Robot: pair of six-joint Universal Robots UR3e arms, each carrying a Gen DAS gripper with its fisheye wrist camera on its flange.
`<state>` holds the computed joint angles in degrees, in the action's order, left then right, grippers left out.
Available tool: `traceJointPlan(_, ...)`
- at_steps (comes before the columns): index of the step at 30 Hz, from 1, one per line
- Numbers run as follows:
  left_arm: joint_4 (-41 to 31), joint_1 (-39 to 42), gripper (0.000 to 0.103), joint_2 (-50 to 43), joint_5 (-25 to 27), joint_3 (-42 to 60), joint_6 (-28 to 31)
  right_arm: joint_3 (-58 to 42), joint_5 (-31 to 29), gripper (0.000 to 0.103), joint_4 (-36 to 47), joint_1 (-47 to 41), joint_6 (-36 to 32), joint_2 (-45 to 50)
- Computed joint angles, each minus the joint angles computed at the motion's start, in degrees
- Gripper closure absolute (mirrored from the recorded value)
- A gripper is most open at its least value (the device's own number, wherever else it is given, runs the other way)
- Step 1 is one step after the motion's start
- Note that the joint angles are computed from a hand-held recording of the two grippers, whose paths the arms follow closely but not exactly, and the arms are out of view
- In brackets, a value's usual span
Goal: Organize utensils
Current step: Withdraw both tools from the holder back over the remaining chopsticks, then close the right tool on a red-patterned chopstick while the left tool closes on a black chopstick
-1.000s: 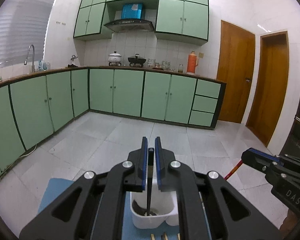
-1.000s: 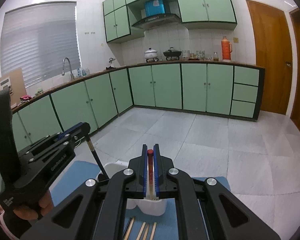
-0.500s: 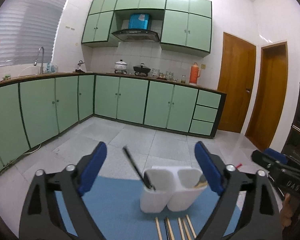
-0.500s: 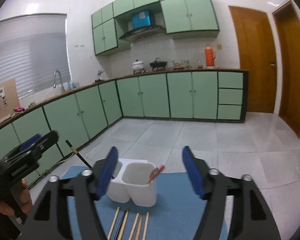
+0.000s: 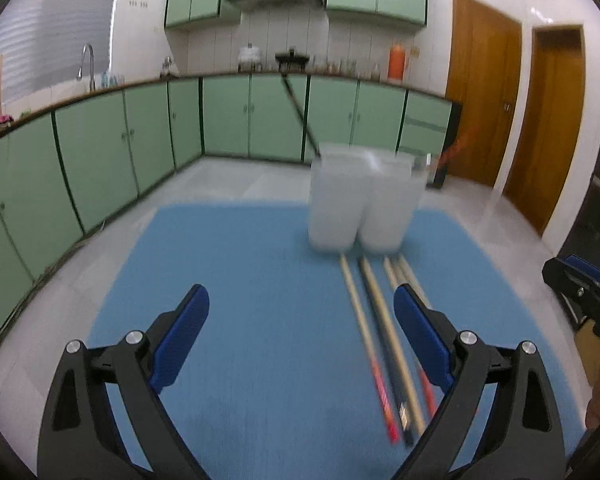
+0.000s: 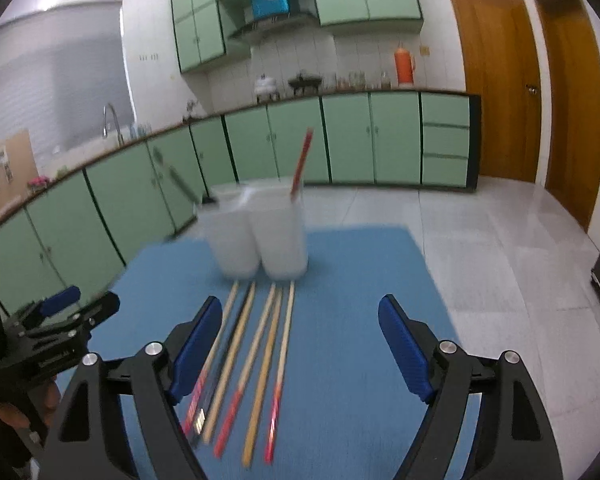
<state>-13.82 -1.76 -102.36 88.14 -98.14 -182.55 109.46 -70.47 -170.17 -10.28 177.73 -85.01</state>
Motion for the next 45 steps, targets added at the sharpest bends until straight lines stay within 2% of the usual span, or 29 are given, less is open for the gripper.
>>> traceJointPlan(4,1.0,0.4,0.012,3.5,0.1,-7.9,1.0,7.4,-0.8,0.025,-0.1,1.0,-1.5,-3.0)
traceJointPlan(6,2.2,0.3,0.012,4.7,0.2,-11.1,1.5,10.1,-1.0,0.029,0.2,1.2,-1.9,-4.0)
traceJointPlan(10,2.0,-0.6,0.012,5.8,1.7,-14.0,2.0,15.0,-1.6,0.044,1.2,2.4,-3.4,-5.2)
traceJointPlan(15,1.3,-0.9,0.012,6.8,2.0,-16.3,2.2,16.0,-2.6,0.067,3.4,3.6,-4.9,-4.6)
traceJointPlan(22,0.9,-2.0,0.012,6.3,2.9,-16.5,2.3,15.2,-2.9,0.082,3.6,4.2,-5.6,-2.3)
traceJointPlan(25,0.4,-2.9,0.012,5.4,3.4,-15.5,1.9,14.9,-4.2,0.085,2.4,5.0,-5.4,-1.1)
traceJointPlan(35,-0.8,-3.0,0.012,5.4,2.6,-14.9,2.2,12.1,-7.6,0.086,0.7,7.9,-4.5,2.2)
traceJointPlan(39,-1.1,-3.6,0.012,5.6,1.8,-14.9,2.7,10.9,-8.3,0.097,1.3,7.9,-4.2,3.0)
traceJointPlan(45,-2.1,-5.7,0.012,4.0,1.7,-13.3,2.9,11.9,-8.1,0.097,1.7,6.5,-3.9,1.8)
